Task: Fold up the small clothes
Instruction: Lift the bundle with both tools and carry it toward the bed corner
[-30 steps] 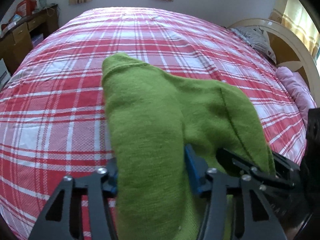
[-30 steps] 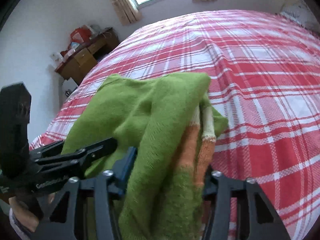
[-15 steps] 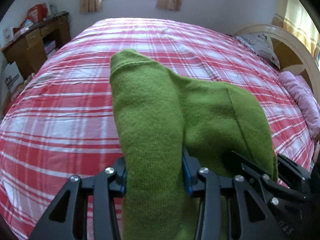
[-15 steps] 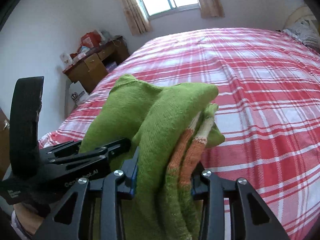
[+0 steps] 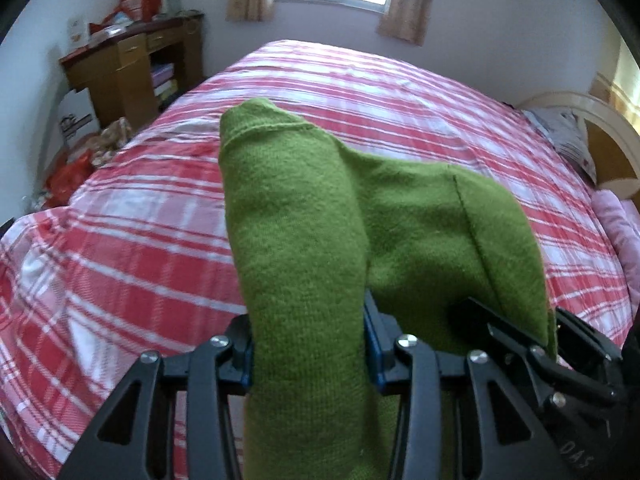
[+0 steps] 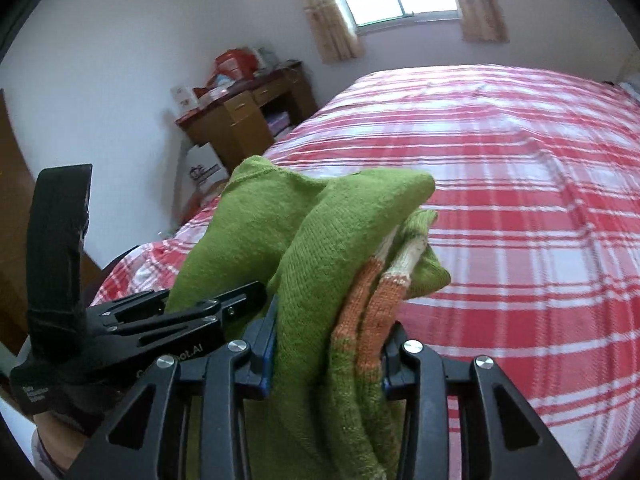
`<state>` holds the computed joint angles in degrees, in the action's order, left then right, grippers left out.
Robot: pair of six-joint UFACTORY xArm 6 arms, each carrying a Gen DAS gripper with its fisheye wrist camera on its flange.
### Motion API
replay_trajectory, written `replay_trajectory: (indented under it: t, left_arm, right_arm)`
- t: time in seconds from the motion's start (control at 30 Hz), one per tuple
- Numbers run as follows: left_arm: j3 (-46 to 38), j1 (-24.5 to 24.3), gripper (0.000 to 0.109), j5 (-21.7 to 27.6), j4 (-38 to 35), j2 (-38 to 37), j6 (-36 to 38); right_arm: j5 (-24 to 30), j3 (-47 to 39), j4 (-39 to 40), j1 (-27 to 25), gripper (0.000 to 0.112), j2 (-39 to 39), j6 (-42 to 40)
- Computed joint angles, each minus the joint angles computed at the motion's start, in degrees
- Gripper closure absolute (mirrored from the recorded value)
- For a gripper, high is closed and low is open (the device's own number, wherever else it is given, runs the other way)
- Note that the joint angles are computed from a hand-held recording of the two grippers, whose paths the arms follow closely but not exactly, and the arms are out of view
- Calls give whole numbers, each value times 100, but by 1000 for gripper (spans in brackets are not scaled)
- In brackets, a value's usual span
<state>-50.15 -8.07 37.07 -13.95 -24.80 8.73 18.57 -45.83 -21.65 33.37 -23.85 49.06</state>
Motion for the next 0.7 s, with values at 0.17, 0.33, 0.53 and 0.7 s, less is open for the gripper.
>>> replay_trajectory:
  t: [0.17,0.33,0.53,0.7]
  left_arm:
    - [4,431,66,-28,-28,-62,73]
    - [0,925,66,-87,-132,-70,229]
    - [-172,1390,66,-344,-69,156,300]
    - [-460,1618,66,-740,233,640,144]
  right_arm:
    - [-76,-567,79,272,74,553,-221]
    - [-204,-1175,398,483,73,1157,-688]
    - [-433,-2090,771,732,74,2038,-1305]
    - [-846,-2935,995,785,74,2950,-2001]
